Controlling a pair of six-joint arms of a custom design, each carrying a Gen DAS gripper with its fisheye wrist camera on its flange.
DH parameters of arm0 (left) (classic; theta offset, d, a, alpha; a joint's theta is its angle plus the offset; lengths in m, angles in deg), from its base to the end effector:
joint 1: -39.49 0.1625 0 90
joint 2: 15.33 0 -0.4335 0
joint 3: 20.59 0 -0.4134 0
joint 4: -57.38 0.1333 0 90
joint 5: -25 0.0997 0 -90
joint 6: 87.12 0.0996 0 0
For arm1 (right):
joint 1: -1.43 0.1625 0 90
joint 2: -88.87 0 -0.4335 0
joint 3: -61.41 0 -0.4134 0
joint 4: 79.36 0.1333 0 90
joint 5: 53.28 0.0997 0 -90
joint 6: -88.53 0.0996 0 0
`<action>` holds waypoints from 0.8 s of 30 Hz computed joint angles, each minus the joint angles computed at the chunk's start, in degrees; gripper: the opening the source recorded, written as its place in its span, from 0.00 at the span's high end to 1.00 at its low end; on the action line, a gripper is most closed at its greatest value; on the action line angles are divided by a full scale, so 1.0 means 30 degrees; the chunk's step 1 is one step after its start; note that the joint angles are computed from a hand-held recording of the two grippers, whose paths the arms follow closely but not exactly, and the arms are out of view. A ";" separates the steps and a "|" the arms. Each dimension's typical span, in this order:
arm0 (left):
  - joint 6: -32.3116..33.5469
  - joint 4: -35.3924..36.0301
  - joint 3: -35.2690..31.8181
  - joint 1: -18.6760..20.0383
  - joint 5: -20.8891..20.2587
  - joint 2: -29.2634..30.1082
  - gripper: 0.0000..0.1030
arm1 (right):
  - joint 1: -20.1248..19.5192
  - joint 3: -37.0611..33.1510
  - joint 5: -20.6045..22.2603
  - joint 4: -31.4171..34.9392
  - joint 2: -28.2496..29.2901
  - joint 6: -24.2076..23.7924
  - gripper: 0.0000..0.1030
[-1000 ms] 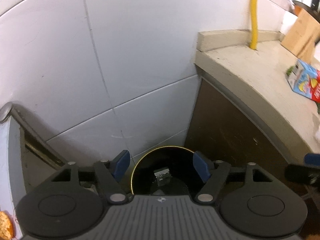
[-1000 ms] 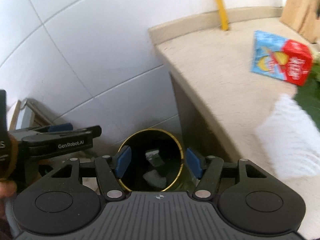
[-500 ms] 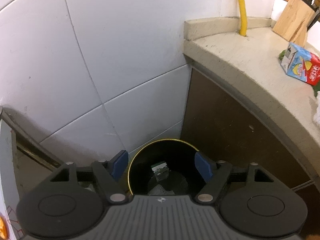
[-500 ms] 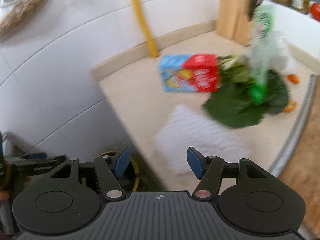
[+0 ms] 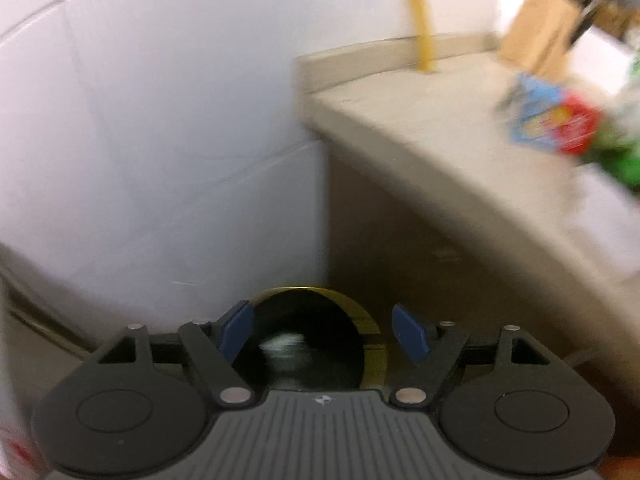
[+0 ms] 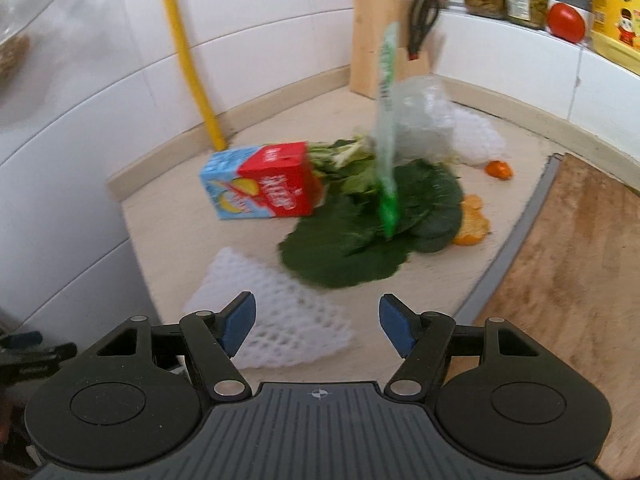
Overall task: Collect trash
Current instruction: 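Move both open tools back to the counter toward the remaining items, then grasp a white foam net with the left gripper while the right gripper grasps the green snack bag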
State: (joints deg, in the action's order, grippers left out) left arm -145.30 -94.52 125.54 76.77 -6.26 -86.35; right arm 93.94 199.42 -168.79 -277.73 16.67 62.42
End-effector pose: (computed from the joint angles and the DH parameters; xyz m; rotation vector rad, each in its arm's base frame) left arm -0.1322 -0.3752 0.0998 0.0390 2.2373 -0.8884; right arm 0.1094 -0.4318 0.1994 0.3954 -2.4219 0.8188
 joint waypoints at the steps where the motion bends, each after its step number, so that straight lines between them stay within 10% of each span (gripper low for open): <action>1: 0.0867 -0.1647 -0.0045 -0.0160 -0.0398 0.0453 0.31 | -0.0135 -0.0067 0.0013 -0.0030 -0.0067 -0.0052 0.27; 9: 0.8779 -1.0295 -0.2739 -0.1028 -0.2175 0.4715 0.22 | -0.1137 -0.0720 0.0499 -0.0156 -0.0405 -0.0169 0.27; 24: 1.2645 -0.9424 -0.7880 0.0798 -0.4425 0.8945 0.22 | -0.2495 -0.0843 0.1929 -0.0894 -0.0963 -0.0084 0.24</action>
